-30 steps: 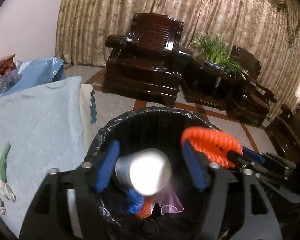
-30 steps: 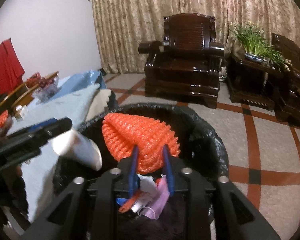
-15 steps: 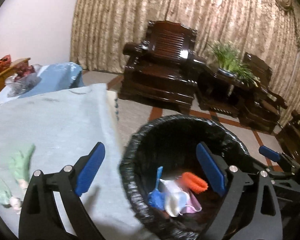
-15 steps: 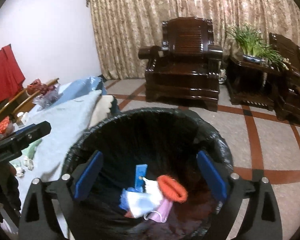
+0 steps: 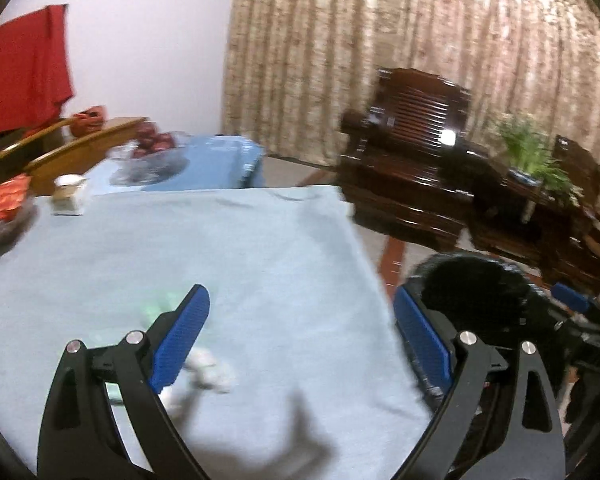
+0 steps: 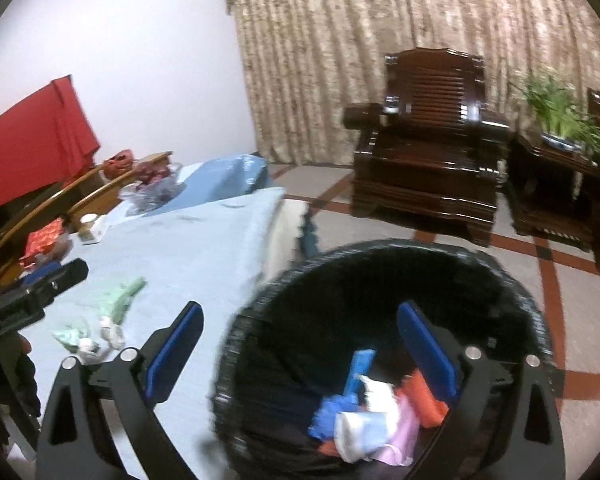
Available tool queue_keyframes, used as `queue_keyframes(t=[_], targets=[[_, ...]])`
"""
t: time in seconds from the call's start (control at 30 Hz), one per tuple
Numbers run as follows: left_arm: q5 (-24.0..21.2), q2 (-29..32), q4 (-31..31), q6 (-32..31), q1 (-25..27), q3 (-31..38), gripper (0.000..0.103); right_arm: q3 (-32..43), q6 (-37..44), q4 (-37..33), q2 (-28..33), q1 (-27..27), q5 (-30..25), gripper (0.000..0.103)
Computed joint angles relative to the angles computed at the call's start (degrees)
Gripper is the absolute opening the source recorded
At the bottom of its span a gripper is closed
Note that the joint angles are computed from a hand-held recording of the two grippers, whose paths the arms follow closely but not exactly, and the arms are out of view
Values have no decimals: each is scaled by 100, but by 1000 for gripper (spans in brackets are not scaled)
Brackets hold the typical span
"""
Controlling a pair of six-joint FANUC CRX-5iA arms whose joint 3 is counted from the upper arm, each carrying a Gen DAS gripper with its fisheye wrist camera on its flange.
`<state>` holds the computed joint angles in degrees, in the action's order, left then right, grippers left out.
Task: Collect trash
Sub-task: 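Move both tools back over the green rubber gloves on the table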
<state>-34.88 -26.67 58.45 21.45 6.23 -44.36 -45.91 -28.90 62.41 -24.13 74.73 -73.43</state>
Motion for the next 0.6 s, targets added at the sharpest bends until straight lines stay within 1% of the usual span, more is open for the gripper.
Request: queue_keyframes(t=[0.13,0.3,0.5,0.6], targets=[[-7,-95,-87,-67,604,-73,91,252,207,349,416,-387,728,96],[-83,-92,-144,-191,1219,-59,91,567,355,714,925,-778,1535,96],[-158,-55,-111,-461,1722,-112,91,904,430,969,1480,-1137,2313,96],[-93,-26,-154,-465,1824,-146,91,1067,483,943,1742,-1254,2638,96]])
